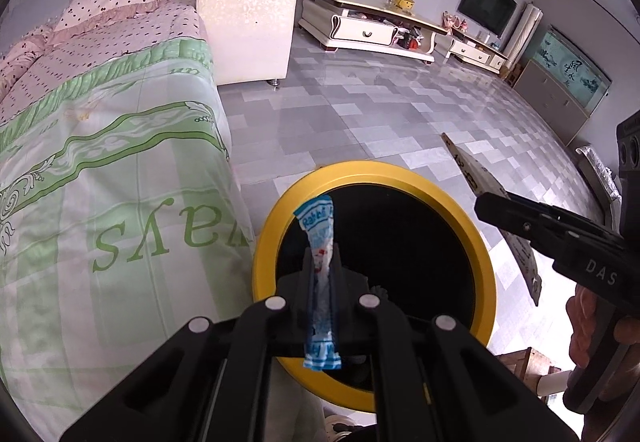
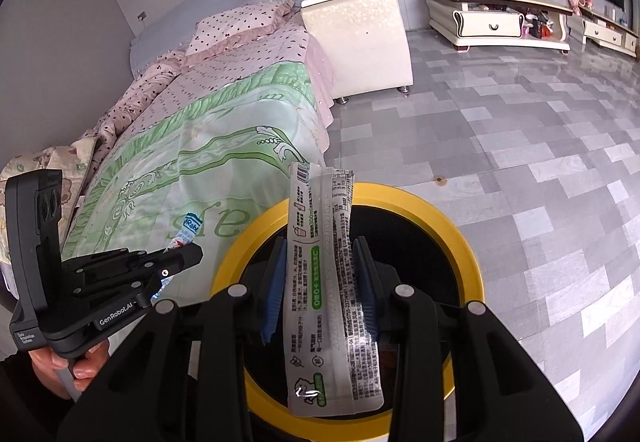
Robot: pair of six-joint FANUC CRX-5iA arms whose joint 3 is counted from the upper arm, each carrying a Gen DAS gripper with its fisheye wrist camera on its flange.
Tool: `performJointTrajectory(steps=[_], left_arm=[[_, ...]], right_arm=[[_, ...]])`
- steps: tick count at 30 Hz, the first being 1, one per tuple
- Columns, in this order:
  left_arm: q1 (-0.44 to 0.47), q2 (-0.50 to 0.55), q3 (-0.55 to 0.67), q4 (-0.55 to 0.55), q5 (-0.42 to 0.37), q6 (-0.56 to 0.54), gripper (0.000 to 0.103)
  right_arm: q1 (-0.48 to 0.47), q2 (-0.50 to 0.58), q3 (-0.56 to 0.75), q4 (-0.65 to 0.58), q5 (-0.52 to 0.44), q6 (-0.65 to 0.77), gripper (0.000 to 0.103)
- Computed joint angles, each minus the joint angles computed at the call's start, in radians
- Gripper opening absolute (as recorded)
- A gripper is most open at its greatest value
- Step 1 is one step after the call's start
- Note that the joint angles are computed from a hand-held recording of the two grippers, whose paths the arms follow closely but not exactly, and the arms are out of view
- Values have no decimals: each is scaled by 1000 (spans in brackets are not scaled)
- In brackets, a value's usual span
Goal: Collect trash
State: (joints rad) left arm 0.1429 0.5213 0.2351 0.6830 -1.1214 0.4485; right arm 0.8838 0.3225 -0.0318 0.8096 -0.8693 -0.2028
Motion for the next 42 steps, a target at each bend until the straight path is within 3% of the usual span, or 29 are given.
performJointTrajectory(steps=[4, 6, 11, 18, 25, 33, 42], left_arm=[[2, 10, 13, 2, -14, 9, 11], [4, 8, 11, 7, -15, 9, 24], [8, 10, 11, 20, -22, 12, 38], [27, 10, 10, 45, -29, 12, 38], [64, 0, 8, 65, -36, -6, 38], [139, 0, 26, 89, -36, -13, 38], [246, 19, 67, 85, 4, 6, 38]], right_arm=[[-5, 4, 4, 9, 2, -16, 34], [-8, 4, 6, 11, 1, -24, 36], [-7, -4, -4, 32, -23, -68, 43], [-5, -17, -15, 37, -43, -84, 43], [4, 31, 63, 15, -47, -24, 43], [19, 152, 269, -38, -64, 124, 43], [43, 406, 698, -154, -132, 370, 43]])
